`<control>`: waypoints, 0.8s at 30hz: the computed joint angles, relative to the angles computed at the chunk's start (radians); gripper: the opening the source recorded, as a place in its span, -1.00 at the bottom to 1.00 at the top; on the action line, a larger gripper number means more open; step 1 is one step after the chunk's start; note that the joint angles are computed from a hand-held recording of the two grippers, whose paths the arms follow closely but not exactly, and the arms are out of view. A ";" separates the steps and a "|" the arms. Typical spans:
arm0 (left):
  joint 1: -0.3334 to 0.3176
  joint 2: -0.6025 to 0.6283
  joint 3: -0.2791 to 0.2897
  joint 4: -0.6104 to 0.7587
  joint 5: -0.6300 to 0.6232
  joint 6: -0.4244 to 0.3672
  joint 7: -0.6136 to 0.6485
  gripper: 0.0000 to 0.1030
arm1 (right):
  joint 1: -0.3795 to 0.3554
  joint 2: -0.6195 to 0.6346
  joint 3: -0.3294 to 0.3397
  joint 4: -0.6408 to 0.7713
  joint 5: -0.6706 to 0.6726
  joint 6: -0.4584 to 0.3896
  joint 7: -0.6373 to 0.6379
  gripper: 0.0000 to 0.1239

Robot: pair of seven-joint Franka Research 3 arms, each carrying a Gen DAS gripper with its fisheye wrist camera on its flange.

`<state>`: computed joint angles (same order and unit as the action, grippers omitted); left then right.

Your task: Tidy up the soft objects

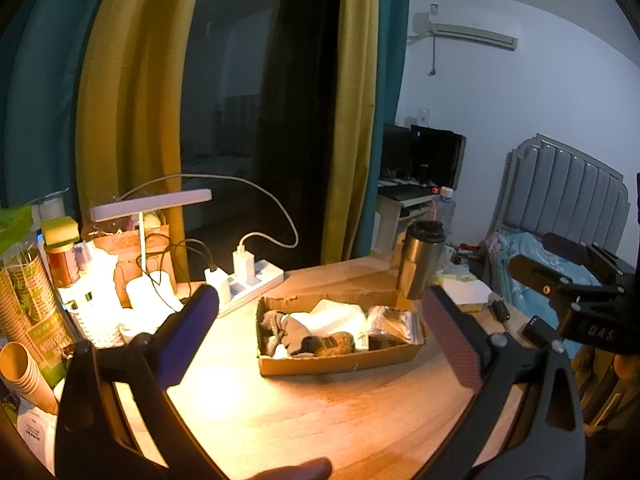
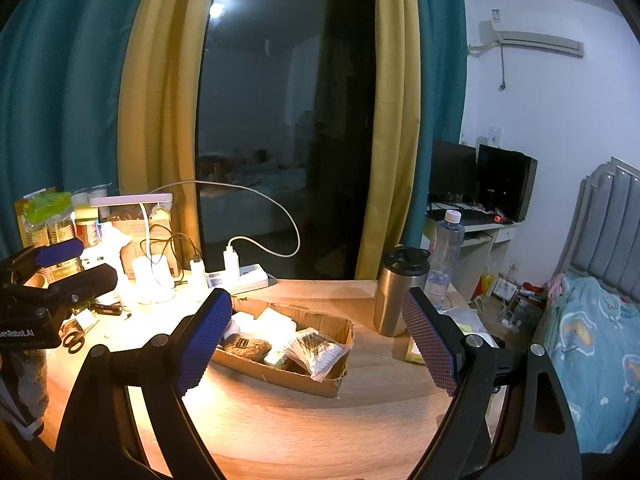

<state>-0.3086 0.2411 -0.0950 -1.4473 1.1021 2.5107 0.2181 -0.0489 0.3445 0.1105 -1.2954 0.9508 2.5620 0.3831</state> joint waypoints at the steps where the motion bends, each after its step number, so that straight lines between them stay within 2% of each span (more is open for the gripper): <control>1: -0.001 0.001 0.000 0.002 0.002 -0.002 0.000 0.98 | 0.000 0.000 0.000 0.000 0.000 0.000 0.000 0.44; 24: -0.005 0.023 0.006 0.029 -0.015 -0.004 0.020 0.98 | 0.000 0.012 -0.001 0.015 -0.014 -0.004 0.014 0.44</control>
<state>-0.3141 0.2645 -0.0893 -1.4186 1.0870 2.5071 0.2383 -0.0484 0.3566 0.1091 -1.2802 0.9372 2.5584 0.3967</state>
